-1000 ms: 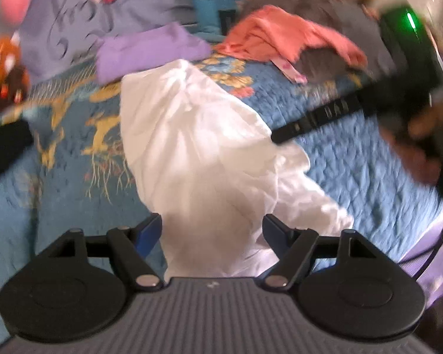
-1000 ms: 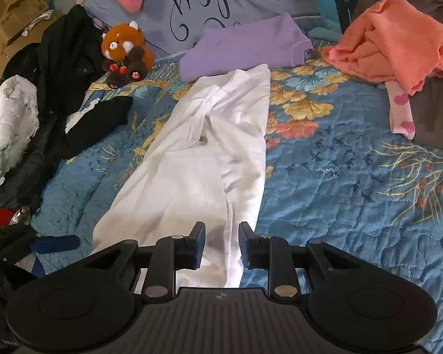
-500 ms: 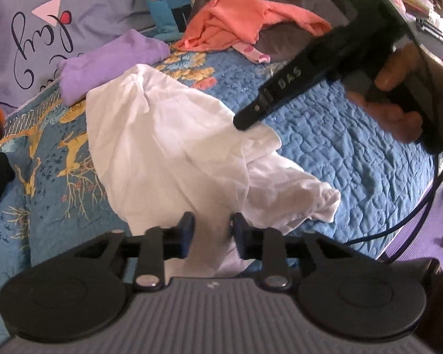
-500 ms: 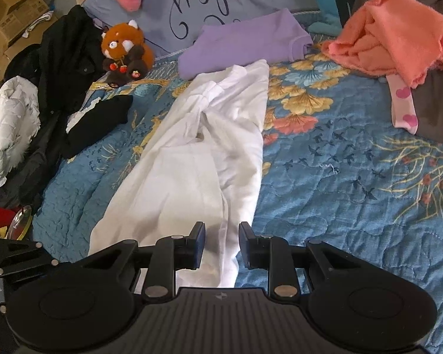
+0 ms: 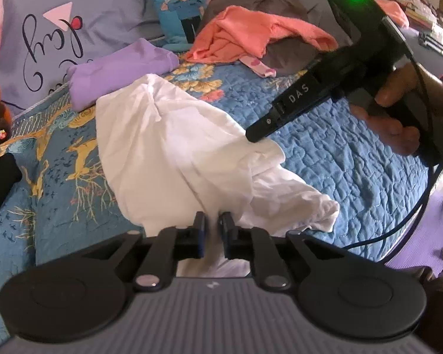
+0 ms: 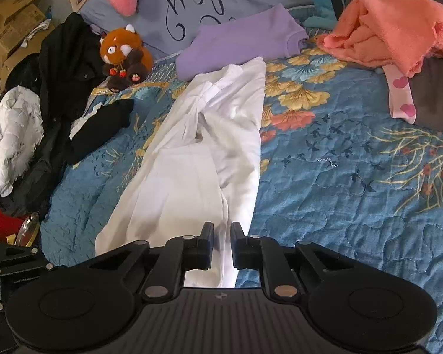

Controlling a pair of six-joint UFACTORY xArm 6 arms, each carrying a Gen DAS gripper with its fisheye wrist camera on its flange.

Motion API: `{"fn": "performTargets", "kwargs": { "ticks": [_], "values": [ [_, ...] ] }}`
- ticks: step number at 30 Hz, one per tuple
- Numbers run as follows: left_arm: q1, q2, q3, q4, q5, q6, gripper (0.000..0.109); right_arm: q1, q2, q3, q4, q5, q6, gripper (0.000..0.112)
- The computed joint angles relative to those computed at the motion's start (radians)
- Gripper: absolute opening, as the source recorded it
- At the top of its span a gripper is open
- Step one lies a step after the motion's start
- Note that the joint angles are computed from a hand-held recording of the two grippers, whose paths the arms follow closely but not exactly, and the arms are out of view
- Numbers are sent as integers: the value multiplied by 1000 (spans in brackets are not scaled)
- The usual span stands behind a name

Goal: Fold clothes

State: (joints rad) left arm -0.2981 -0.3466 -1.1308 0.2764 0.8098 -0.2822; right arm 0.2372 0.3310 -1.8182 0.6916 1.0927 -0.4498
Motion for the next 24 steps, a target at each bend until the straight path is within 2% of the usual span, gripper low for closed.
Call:
{"fn": "performTargets", "kwargs": {
  "ticks": [3,5,7,13,17,22,24],
  "values": [
    [-3,-43,31,-12,-48,10,15,-13,1,-3,47,13,16,15],
    [-7,-66,47,-41,-78,24,23,-18,6,-12,64,24,31,17],
    [-15,-60,42,-44,-71,32,26,-16,11,-18,51,26,42,18],
    [-39,11,-6,7,-15,30,26,-5,20,-26,34,35,46,20],
    [-44,47,-24,63,-3,13,26,1,16,-18,37,20,51,27],
    [-25,63,-32,-11,11,55,25,4,21,-25,28,23,59,27],
    [-19,72,-40,-29,28,55,17,7,26,-32,11,28,70,27]
  ]
}}
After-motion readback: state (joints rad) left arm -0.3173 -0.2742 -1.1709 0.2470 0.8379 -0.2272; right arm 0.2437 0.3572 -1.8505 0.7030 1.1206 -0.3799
